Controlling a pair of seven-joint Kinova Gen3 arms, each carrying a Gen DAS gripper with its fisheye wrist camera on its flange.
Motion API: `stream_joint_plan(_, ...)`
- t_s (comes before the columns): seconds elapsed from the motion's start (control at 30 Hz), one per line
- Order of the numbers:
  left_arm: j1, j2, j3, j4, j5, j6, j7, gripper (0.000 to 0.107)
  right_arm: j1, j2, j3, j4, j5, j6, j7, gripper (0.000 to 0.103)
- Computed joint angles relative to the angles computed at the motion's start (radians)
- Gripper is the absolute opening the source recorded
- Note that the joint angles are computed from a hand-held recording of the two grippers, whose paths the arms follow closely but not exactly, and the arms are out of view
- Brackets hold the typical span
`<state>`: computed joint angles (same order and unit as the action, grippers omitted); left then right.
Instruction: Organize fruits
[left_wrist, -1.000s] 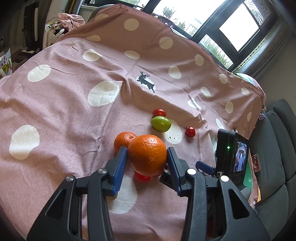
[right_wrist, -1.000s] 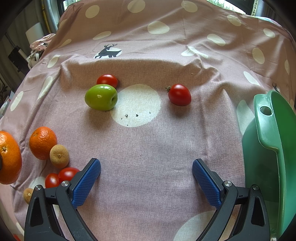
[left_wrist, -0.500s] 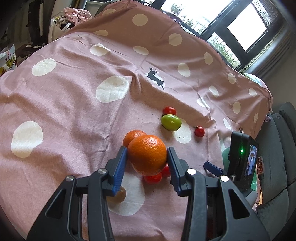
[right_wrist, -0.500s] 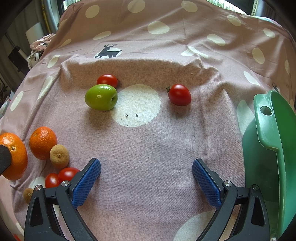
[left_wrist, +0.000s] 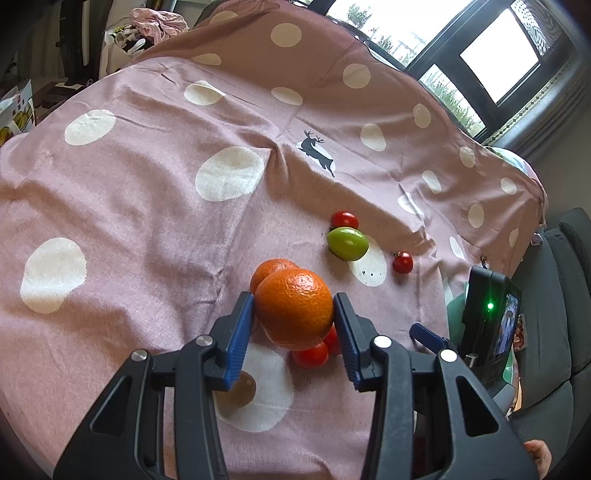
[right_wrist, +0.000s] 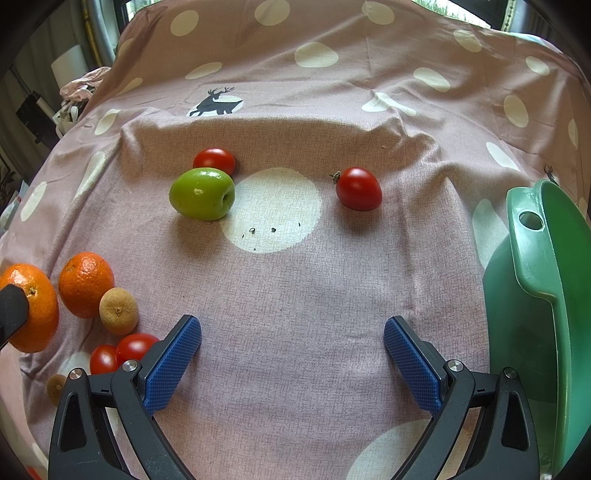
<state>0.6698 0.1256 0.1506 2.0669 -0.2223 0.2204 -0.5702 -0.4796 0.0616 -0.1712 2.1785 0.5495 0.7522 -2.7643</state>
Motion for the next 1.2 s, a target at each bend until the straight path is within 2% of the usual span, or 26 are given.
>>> stream_joint_plan(0.1, -0.037, -0.005, 0.028, 0.007, 0.046, -0.004, -0.053, 0.043, 0.0, 0.001, 0.0, 0.0, 0.0, 0.0, 0.0, 0.099)
stream_joint_plan(0.33, -0.07, -0.02, 0.044, 0.025, 0.113, -0.022, -0.111, 0.043, 0.001, 0.0, 0.0, 0.001, 0.0, -0.001, 0.002, 0.099)
stream_joint_plan(0.53, -0.039, -0.02, 0.019, 0.016, 0.078, -0.006, -0.079, 0.043, -0.007, 0.018, 0.017, -0.015, -0.013, 0.007, 0.01, 0.102)
stream_joint_plan(0.6, -0.006, -0.018, -0.004, 0.01, 0.021, 0.006, -0.024, 0.043, -0.072, 0.007, 0.094, -0.006, -0.03, -0.009, 0.024, 0.1)
stream_joint_plan(0.67, 0.012, -0.015, -0.014, 0.005, -0.023, 0.013, 0.016, 0.043, -0.135, -0.023, 0.187, -0.001, -0.081, -0.029, 0.081, 0.077)
stream_joint_plan(0.7, 0.015, -0.014, -0.013, 0.004, -0.037, 0.016, 0.029, 0.044, -0.157, -0.058, 0.233, 0.012, -0.122, -0.064, 0.117, 0.075)
stream_joint_plan(0.77, 0.023, -0.014, -0.014, 0.002, -0.065, 0.019, 0.055, 0.044, -0.193, -0.148, 0.31, 0.048, -0.193, -0.145, 0.182, 0.074)
stream_joint_plan(0.83, 0.036, -0.012, -0.018, 0.0, -0.1, 0.021, 0.087, 0.044, -0.217, -0.241, 0.351, 0.091, -0.235, -0.224, 0.208, 0.074)
stream_joint_plan(1.0, 0.045, -0.001, 0.002, -0.009, -0.123, 0.014, 0.088, 0.044, -0.412, -0.43, 0.583, 0.204, -0.401, -0.42, 0.4, 0.061)
stream_joint_plan(1.1, 0.056, 0.008, 0.008, -0.015, -0.123, 0.003, 0.073, 0.044, -0.546, -0.489, 0.719, 0.236, -0.514, -0.483, 0.522, 0.06)
stream_joint_plan(1.17, 0.07, 0.011, 0.005, -0.017, -0.124, -0.009, 0.06, 0.044, -0.589, -0.5, 0.764, 0.24, -0.59, -0.491, 0.603, 0.06)
stream_joint_plan(1.2, 0.089, 0.013, -0.007, -0.02, -0.139, -0.01, 0.066, 0.044, -0.587, -0.493, 0.763, 0.238, -0.631, -0.49, 0.64, 0.06)
